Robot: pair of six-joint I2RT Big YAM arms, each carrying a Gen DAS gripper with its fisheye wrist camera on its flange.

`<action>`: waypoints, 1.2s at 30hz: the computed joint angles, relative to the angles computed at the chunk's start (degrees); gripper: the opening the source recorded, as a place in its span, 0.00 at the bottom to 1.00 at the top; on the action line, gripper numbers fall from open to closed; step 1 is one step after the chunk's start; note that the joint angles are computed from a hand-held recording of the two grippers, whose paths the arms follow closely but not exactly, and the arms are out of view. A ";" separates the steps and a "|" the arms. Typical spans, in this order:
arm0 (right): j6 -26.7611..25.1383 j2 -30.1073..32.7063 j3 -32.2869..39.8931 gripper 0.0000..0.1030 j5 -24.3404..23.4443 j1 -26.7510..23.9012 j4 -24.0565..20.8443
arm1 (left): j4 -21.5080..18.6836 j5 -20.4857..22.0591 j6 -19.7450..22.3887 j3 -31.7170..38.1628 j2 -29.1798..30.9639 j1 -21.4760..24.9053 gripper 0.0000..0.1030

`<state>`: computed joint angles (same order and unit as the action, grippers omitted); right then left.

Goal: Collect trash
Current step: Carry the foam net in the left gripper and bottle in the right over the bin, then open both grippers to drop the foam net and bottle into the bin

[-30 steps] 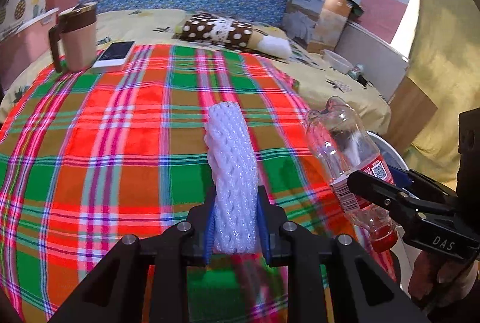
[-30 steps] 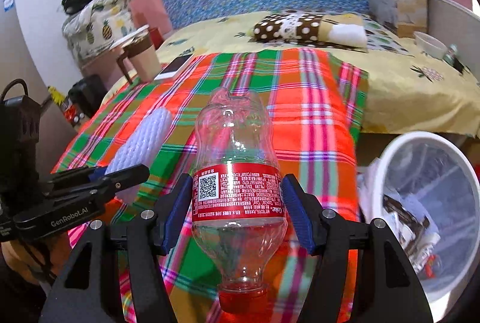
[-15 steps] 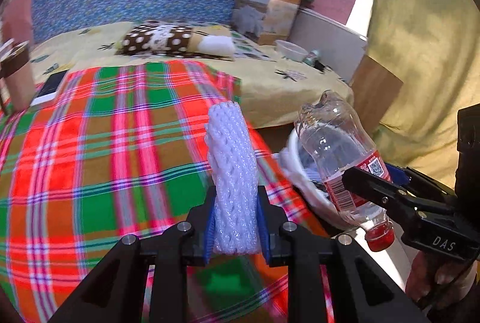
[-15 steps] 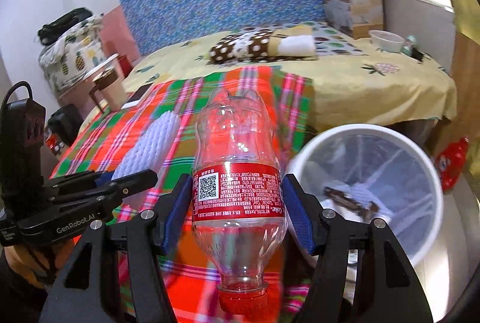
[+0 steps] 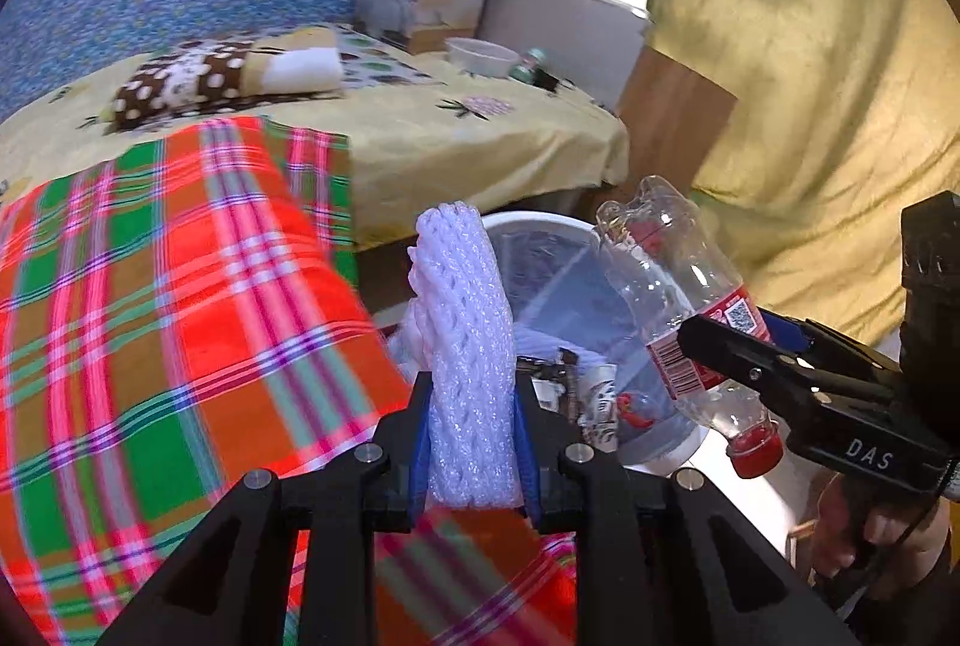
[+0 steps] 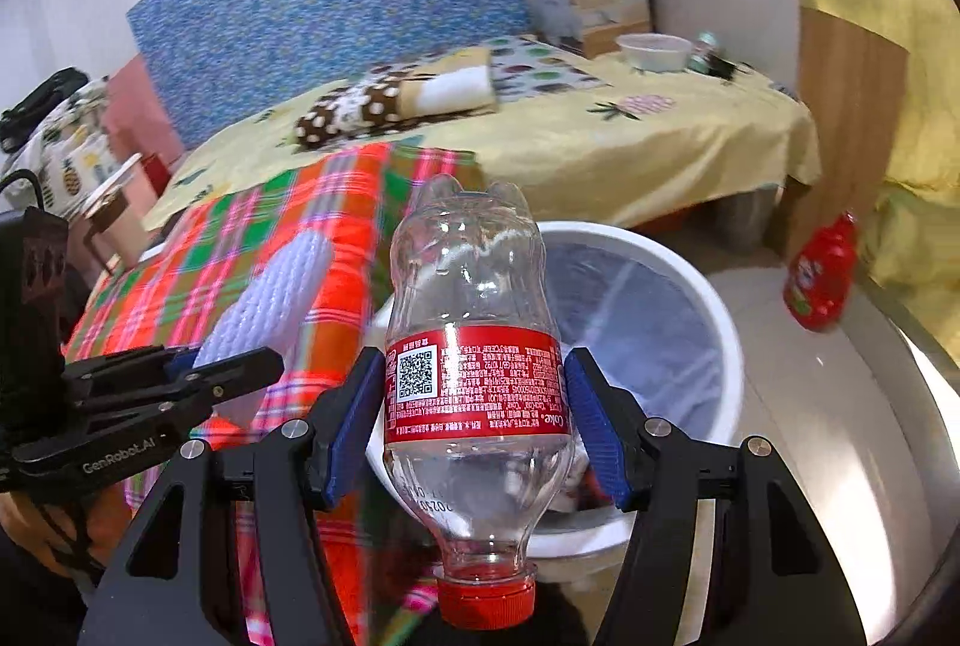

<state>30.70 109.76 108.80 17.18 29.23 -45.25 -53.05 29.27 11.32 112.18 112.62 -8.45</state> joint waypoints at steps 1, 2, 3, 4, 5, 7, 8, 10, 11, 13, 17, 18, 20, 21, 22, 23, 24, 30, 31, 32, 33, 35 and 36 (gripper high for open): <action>0.34 0.09 -0.13 0.61 -0.06 -0.32 -0.30 | -0.87 0.14 0.17 1.36 1.01 -0.53 0.24; 0.57 -0.05 -0.55 0.61 -0.10 -0.56 -0.40 | -1.37 0.19 0.34 2.15 1.60 -0.83 0.24; 0.81 -0.03 -0.74 0.61 -0.16 -0.88 -0.70 | -2.05 0.37 0.63 3.30 2.46 -1.31 0.24; 1.06 -0.06 -0.98 0.61 -0.19 -1.18 -1.04 | -2.45 0.59 0.81 3.82 2.91 -1.62 0.24; 1.26 -0.14 -1.32 0.61 -0.31 -1.41 -1.30 | -2.99 0.64 0.94 4.55 3.49 -2.03 0.24; 1.72 0.31 -1.13 0.61 -0.65 -1.95 -2.31 | -3.75 0.76 1.37 6.05 4.67 -2.75 0.24; 1.80 0.31 -1.25 0.61 -0.76 -2.12 -2.52 | -4.37 0.88 1.66 7.08 5.47 -3.16 0.24; 2.16 0.76 -1.03 0.61 -1.51 -2.55 -3.37 | -5.35 0.83 2.14 8.40 6.51 -3.61 0.24; 2.26 0.74 -1.23 0.61 -1.81 -2.83 -3.48 | -6.01 0.64 2.37 9.30 7.28 -3.91 0.25; 2.35 0.76 -1.51 0.62 -2.35 -3.09 -4.06 | -7.16 0.32 2.64 10.59 8.41 -4.29 0.25; 1.82 0.72 -1.64 0.62 -2.94 -3.20 -4.57 | -7.80 0.01 2.99 11.20 9.31 -4.59 0.26; 1.76 0.44 -1.93 0.62 -2.92 -3.12 -4.25 | -7.66 -0.04 2.88 11.10 9.30 -4.59 0.27; 1.75 -0.11 -2.47 0.62 -2.65 -3.00 -3.58 | -6.95 0.18 2.43 10.62 8.97 -4.53 0.28; 1.56 -0.26 -2.72 0.62 -2.52 -3.01 -3.06 | -6.84 0.45 2.32 10.66 8.91 -4.44 0.29; 1.45 -0.63 -3.07 0.62 -2.36 -2.92 -2.58 | -6.61 0.65 2.15 10.62 8.82 -4.39 0.30; 1.29 -0.85 -3.34 0.62 -2.36 -2.94 -2.05 | -6.18 0.81 1.96 10.41 8.64 -4.32 0.32; 0.99 -1.27 -3.85 0.62 -2.39 -3.00 -1.24 | -5.99 1.00 1.86 10.43 8.58 -4.23 0.35; 0.97 -2.15 -4.28 0.62 -0.81 -2.54 -0.47 | -4.92 1.90 1.31 8.71 7.26 -3.71 0.40; 1.02 -2.38 -4.43 0.62 -0.41 -2.37 -0.30 | -4.33 1.99 1.24 7.92 6.69 -3.59 0.40; 1.03 -2.59 -4.58 0.62 -0.12 -2.18 -0.12 | -3.67 2.10 1.10 7.07 6.07 -3.44 0.40; 1.10 -2.85 -4.82 0.62 0.13 -1.96 0.06 | -3.13 2.21 0.99 6.27 5.44 -3.33 0.40; 1.57 -3.10 -4.95 0.62 0.64 -1.52 0.23 | -1.94 2.15 1.00 4.32 4.02 -3.00 0.40; 1.82 -3.33 -5.15 0.62 0.97 -1.22 0.37 | -1.48 2.07 1.11 3.46 3.40 -2.84 0.40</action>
